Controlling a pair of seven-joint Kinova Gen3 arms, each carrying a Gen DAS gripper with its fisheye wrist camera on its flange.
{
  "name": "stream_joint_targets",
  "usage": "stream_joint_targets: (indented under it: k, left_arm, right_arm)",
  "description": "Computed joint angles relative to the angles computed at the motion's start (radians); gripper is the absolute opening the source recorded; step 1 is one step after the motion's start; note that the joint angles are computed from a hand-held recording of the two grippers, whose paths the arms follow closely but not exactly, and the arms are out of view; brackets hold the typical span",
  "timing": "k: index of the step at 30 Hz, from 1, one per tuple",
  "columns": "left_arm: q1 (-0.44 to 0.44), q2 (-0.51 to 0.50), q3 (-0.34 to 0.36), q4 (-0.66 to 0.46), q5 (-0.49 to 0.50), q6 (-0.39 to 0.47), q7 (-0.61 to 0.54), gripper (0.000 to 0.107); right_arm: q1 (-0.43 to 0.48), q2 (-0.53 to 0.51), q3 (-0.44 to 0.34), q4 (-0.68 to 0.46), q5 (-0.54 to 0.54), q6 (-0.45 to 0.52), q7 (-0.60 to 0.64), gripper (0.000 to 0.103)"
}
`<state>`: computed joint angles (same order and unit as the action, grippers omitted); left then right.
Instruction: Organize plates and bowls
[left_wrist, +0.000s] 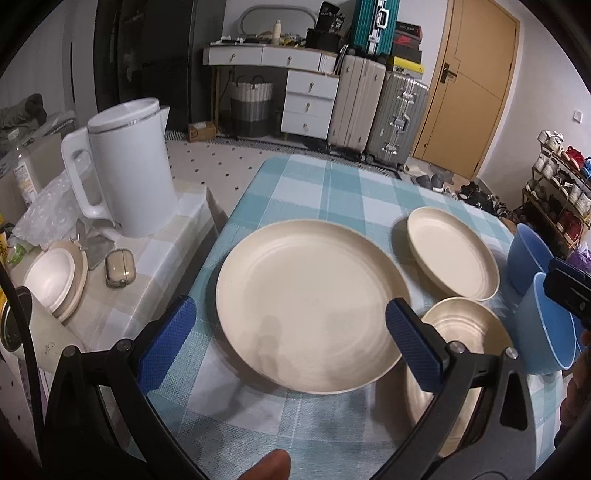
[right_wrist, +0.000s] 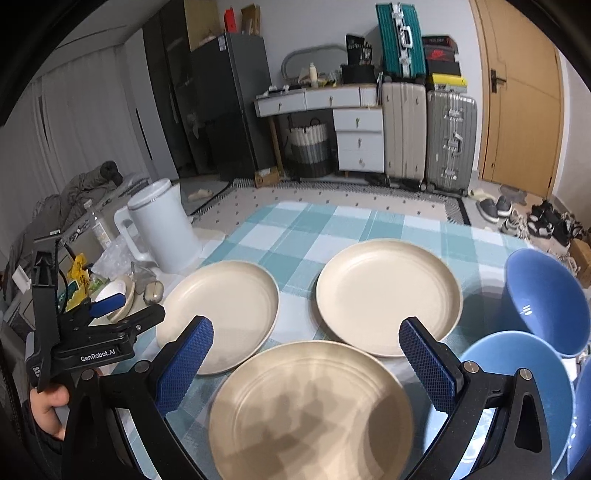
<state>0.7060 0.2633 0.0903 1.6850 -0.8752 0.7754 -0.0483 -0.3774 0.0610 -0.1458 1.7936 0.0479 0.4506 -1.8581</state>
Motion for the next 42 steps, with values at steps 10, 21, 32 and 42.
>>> stream_joint_targets:
  k: [10, 21, 32, 42]
  left_arm:
    - [-0.047, 0.018, -0.025, 0.024, 0.081, -0.068, -0.068, 0.103]
    - [-0.094, 0.049, -0.038, 0.003, 0.168, -0.071, -0.169, 0.101]
    - [-0.119, 0.08, -0.063, -0.012, 0.279, -0.099, -0.283, 0.091]
    - [-0.148, 0.097, -0.064, -0.018, 0.363, -0.132, -0.364, 0.063]
  right_arm:
    - [-0.026, 0.124, -0.005, -0.085, -0.007, 0.019, 0.035, 0.103]
    - [-0.003, 0.244, -0.026, -0.186, -0.139, 0.074, 0.17, 0.103]
    - [0.007, 0.366, -0.043, -0.306, -0.208, 0.174, 0.236, 0.08]
    - [0.01, 0.436, -0.043, -0.371, -0.254, 0.213, 0.261, 0.065]
